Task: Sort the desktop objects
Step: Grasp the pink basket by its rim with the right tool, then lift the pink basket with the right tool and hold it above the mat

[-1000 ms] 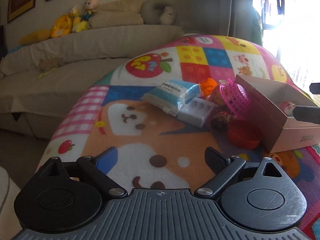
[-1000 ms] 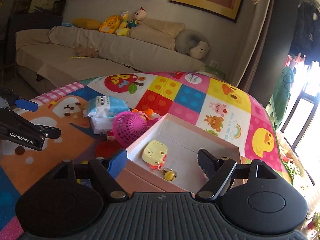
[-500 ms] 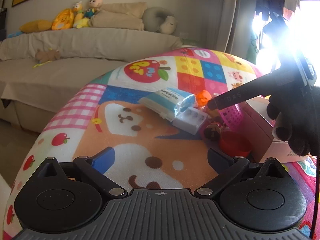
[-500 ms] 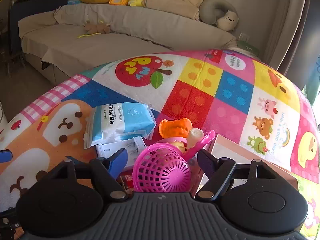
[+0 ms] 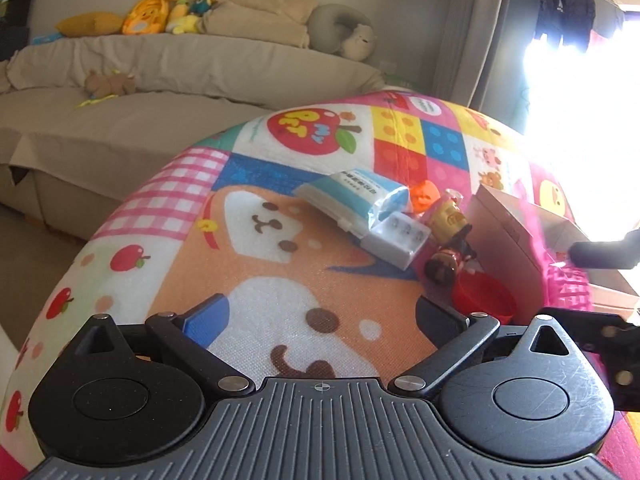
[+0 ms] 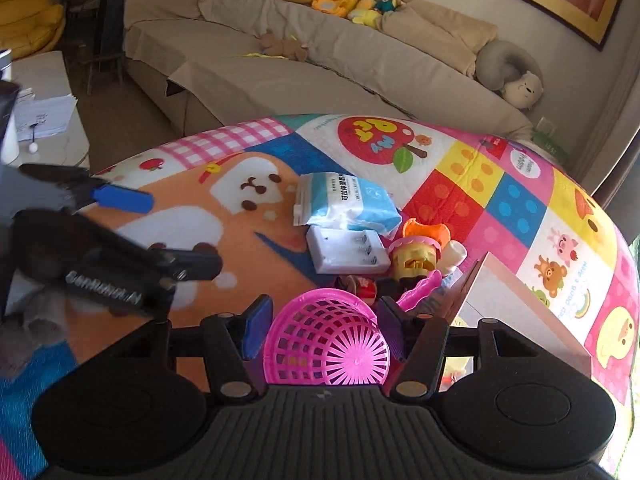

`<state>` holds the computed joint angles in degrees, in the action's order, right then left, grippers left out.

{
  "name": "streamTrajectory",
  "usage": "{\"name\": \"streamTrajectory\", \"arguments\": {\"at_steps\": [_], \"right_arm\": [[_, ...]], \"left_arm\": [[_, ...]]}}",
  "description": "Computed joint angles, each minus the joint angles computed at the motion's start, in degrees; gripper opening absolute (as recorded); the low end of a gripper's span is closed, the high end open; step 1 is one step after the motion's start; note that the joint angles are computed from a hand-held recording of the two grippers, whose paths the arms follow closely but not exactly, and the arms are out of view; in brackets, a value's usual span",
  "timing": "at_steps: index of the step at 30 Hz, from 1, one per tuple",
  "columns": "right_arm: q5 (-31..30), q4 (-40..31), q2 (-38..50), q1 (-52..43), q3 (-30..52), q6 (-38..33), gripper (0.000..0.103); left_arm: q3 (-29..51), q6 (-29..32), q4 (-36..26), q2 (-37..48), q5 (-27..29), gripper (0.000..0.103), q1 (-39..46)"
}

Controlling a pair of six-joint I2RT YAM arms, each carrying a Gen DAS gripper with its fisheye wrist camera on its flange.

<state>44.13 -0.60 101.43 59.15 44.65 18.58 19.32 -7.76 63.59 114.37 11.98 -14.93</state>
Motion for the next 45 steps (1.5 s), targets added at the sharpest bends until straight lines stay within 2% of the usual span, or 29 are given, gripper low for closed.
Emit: {"name": "streamTrajectory", "arguments": {"at_steps": [1,2,3,4,7,9,11,12,14,15,19,22,23,24,25,26,31,33,35,36,37,38,42,43,44,45], "right_arm": [[6.58,-1.56,-0.23,3.88,-1.0,1.07,0.052],[11.76,-4.77,0.36,6.76,-0.79,2.62,0.029],[17.18,-11.33,0.8,10.01,-0.02,7.09,0.025],[19.68,-16.47,0.5,11.99,0.01,12.02,0.025],[18.9,-28.63,-1.7,14.49,-1.22,27.4,0.025],[16.84,-30.08,-3.88,15.09,-4.39,34.38,0.025],[14.59,-27.45,-6.58,15.39,-8.0,38.37,0.026],[12.79,-22.87,-9.05,15.05,-11.18,38.48,0.028],[10.58,-12.9,-12.13,14.21,-16.26,36.84,0.05],[9.81,-7.55,-12.73,13.61,-18.41,35.68,0.053],[2.5,12.4,-12.05,5.76,-23.35,29.75,0.054],[-5.32,23.0,-9.18,-2.59,-23.88,26.95,0.053],[-7.58,24.57,-7.77,-4.87,-23.13,26.2,0.05],[-9.51,25.22,-6.14,-6.73,-21.92,25.44,0.045],[-11.08,24.39,-4.81,-8.02,-20.36,25.07,0.031],[-12.71,23.43,-3.99,-8.73,-19.18,25.03,0.022],[-22.02,24.37,-5.34,-6.23,-19.95,23.77,0.023],[-19.11,22.08,-6.36,-1.83,-19.38,22.95,0.039],[-11.29,17.36,-6.36,3.14,-17.15,21.41,0.078],[-6.03,14.8,-5.97,5.82,-15.78,20.02,0.085],[-3.28,13.85,-5.56,7.21,-15.03,18.76,0.094],[-1.92,13.25,-5.64,7.95,-14.63,17.39,0.095],[0.61,12.77,-6.07,7.29,-14.17,16.93,0.094],[1.02,12.8,-5.91,6.84,-13.99,17.07,0.084],[0.64,11.91,-5.28,5.66,-12.99,16.79,0.064],[-0.11,10.03,-4.51,4.53,-11.4,16.44,0.052]], "left_arm": [[0.01,0.15,-0.07,-0.01,-0.22,0.102,-0.16],[0.0,0.3,-0.12,-0.02,-0.5,0.102,-0.34],[0.0,0.44,-0.2,-0.06,-0.85,0.102,-0.56],[0.01,0.58,-0.27,-0.11,-1.35,0.102,-0.88],[-0.09,1.29,-0.36,-0.31,-3.05,0.102,-1.86],[-0.34,1.91,0.06,-0.34,-4.52,0.102,-2.75],[-0.6,2.31,0.49,-0.36,-6.0,0.102,-3.53],[-0.62,2.34,0.41,-0.45,-6.8,0.102,-3.88],[-0.56,2.2,-0.15,-0.72,-8.23,0.102,-4.4],[-0.46,2.11,-0.58,-0.88,-8.74,0.102,-4.52],[-0.52,1.73,-0.95,-1.06,-9.54,0.102,-4.48],[-0.52,1.58,-1.47,-1.41,-8.97,0.102,-4.06],[-0.54,1.64,-2.22,-1.89,-8.51,0.102,-3.77],[-0.57,1.76,-3.49,-2.67,-7.85,0.102,-3.37],[-0.72,2.01,-4.6,-3.37,-7.07,0.102,-2.84],[-1.13,2.33,-4.91,-3.87,-6.39,0.102,-2.3],[-3.13,4.1,-5.73,-5.93,-3.73,0.103,0.65],[-3.49,4.24,-6.23,-6.9,-3.45,0.103,1.69],[-3.9,3.82,-6.58,-8.26,-3.31,0.103,2.7],[-4.18,3.53,-7.0,-9.46,-3.01,0.103,3.35],[-4.43,3.31,-7.29,-10.43,-2.72,0.103,3.79],[-4.58,3.2,-7.88,-11.56,-2.26,0.103,4.2],[-5.46,4.55,-7.65,-14.37,-0.45,0.103,4.18],[-5.57,4.61,-7.02,-14.24,-0.88,0.103,3.58],[-5.5,4.49,-6.65,-13.86,-1.45,0.103,3.01],[-5.27,4.31,-6.62,-13.33,-1.76,0.103,2.56]]}}
